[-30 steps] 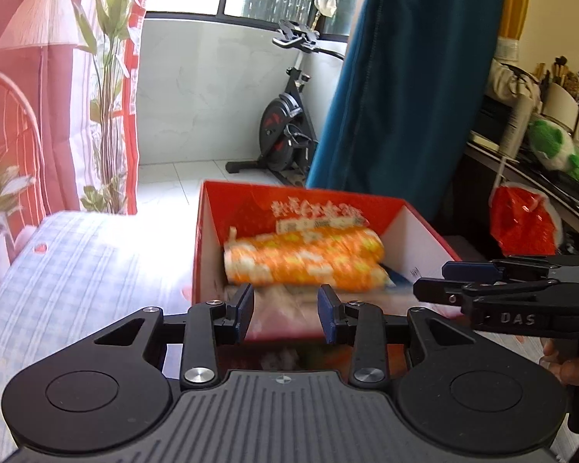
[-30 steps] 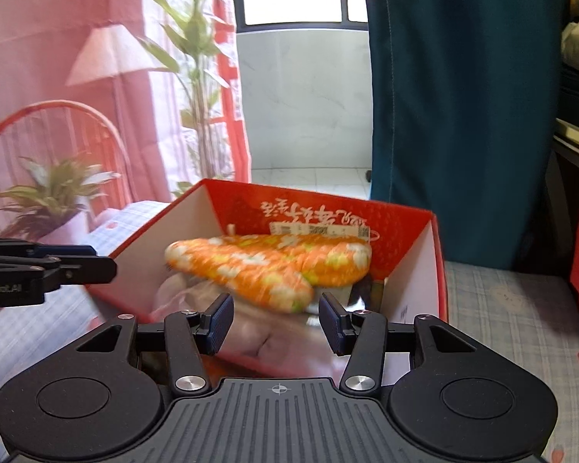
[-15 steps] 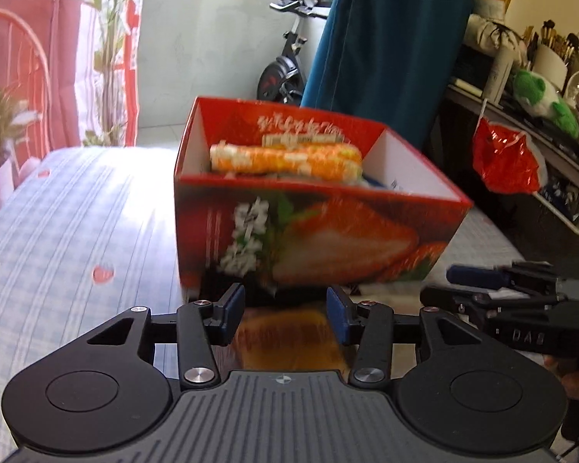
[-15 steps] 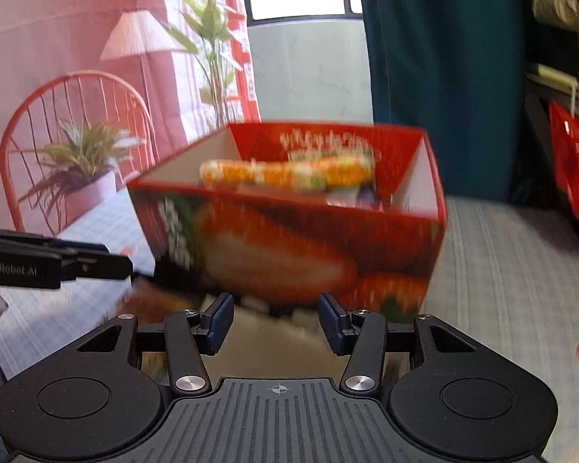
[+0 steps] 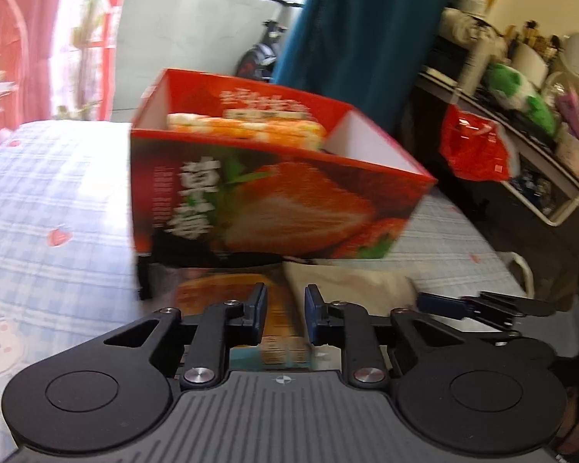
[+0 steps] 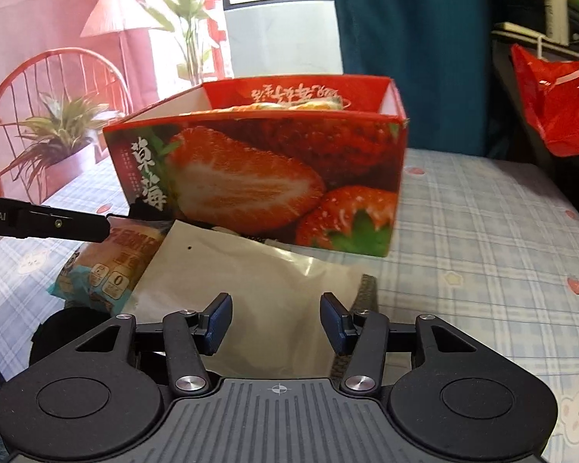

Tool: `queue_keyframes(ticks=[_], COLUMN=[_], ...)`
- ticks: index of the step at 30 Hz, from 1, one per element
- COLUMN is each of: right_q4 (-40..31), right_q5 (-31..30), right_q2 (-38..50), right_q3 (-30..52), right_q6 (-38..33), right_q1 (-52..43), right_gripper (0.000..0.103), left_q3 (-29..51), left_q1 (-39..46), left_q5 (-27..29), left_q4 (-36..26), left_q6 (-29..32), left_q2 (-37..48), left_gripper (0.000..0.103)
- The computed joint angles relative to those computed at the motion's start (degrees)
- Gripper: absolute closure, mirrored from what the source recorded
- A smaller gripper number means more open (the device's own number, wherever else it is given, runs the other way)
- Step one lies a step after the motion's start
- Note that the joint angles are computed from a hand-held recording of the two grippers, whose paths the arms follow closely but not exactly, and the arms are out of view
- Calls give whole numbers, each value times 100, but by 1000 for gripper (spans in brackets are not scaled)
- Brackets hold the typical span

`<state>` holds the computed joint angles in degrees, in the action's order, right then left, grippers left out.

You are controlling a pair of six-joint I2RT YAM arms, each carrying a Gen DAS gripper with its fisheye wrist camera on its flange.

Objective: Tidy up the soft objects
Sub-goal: 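Move the open right tool back toward the remaining items beside the box, then lower the left tool onto the edge of the panda bread packet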

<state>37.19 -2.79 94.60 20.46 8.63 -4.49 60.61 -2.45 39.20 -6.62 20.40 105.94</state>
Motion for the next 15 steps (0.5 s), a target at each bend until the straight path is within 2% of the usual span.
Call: queue_keyframes(ticks=[7, 15], right_q4=[129, 516], right_q5=[-189, -578], right_q2=[196, 700], right_q3=[-43, -11], right_q6=[151, 296], right_q1=[-229, -517], right_gripper=[55, 48], left_q3=[37, -23], left_q1=[-434, -501], left_q5=[-243, -423], left_q4=[-133, 20], left_q6=[-53, -47], left_q2=[253, 408], left_gripper=[81, 81])
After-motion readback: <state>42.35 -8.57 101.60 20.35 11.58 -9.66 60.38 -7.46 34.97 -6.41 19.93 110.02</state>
